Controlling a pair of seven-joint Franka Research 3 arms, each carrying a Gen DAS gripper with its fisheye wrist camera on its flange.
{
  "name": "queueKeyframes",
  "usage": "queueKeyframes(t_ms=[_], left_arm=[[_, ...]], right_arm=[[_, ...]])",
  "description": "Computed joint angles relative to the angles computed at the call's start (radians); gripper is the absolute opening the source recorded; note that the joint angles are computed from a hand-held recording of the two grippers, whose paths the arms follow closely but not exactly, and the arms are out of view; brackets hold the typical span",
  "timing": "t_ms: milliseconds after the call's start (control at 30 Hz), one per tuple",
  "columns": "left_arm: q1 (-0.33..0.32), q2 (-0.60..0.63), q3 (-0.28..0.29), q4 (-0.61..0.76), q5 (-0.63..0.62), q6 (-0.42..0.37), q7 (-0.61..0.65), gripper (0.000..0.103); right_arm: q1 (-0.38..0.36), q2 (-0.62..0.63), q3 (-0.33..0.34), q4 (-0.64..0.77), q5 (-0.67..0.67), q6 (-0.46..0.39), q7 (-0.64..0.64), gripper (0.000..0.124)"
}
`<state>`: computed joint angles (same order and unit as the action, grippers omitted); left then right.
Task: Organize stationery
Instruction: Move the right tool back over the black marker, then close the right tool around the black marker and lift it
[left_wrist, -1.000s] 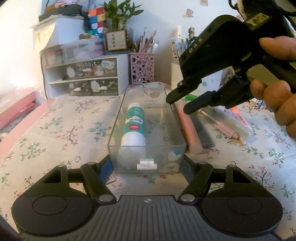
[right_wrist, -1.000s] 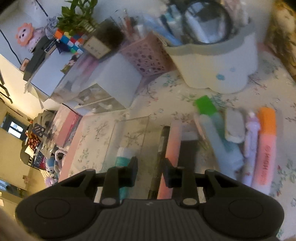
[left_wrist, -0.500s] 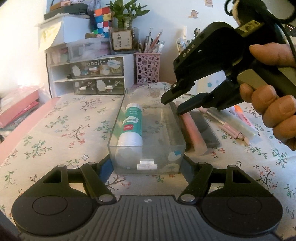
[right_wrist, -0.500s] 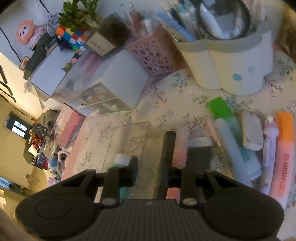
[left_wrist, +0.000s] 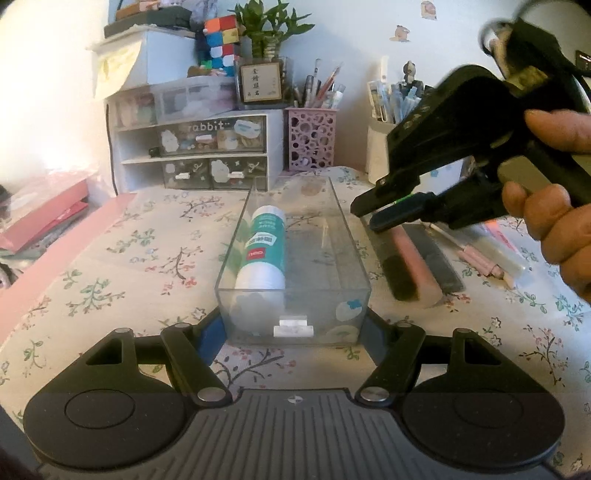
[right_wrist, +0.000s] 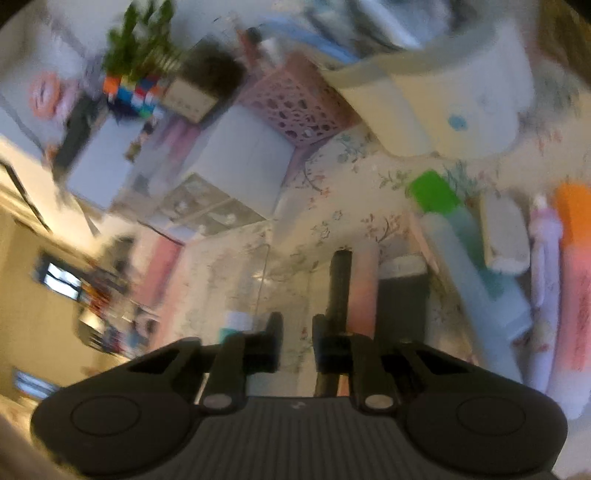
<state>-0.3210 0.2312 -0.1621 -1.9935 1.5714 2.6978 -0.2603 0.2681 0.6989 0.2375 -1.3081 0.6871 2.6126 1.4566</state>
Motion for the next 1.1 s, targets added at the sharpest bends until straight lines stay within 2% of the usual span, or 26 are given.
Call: queueKeyframes(t_ms=[133,200,233,400,500,667,933,967,1100], left_arm=[[-0.001,0.001,0.0,0.0,-0.002,-0.003,-0.002,0.072],[-0.003,0.001,-0.001,0.001,-0.009,-0.008,0.003,0.072],[-0.004,0.001,0.0,0.001,-0.004,-0.007,0.0,0.072],[-0.004,0.001,0.0,-0.001,0.002,-0.008,-0.002,0.072],[-0.002,0.001,0.0,0.0,0.006,0.0,0.0,0.072],[-0.007,0.013,-0.003,0.016,0.002,0.006,0.012,0.072],[-0.033,0.041,0.003,0.05,-0.008,0.005,0.032,0.072],[-0.033,0.04,0.004,0.048,-0.006,0.008,0.026,0.072],[-0.037,0.025,0.005,0.032,-0.036,-0.029,0.027,0.072]], right_arm=[[0.141,0.023,-0.165,0.082,-0.274,-0.057,0.154,0.007],[0.169,0.051,-0.197,0.128,-0.373,-0.1,0.204,0.005],[0.176,0.049,-0.2,0.118,-0.404,-0.08,0.205,0.005],[0.16,0.044,-0.18,0.107,-0.449,-0.075,0.23,0.0],[0.124,0.025,-0.142,0.066,-0.399,-0.051,0.235,0.0],[0.072,-0.036,-0.094,-0.038,-0.297,0.035,0.216,0.0],[0.04,-0.137,-0.065,-0.158,-0.202,0.144,0.172,0.0],[0.04,-0.134,-0.062,-0.146,-0.208,0.132,0.15,0.0],[0.059,-0.058,-0.073,-0.027,-0.259,-0.011,0.096,0.001]])
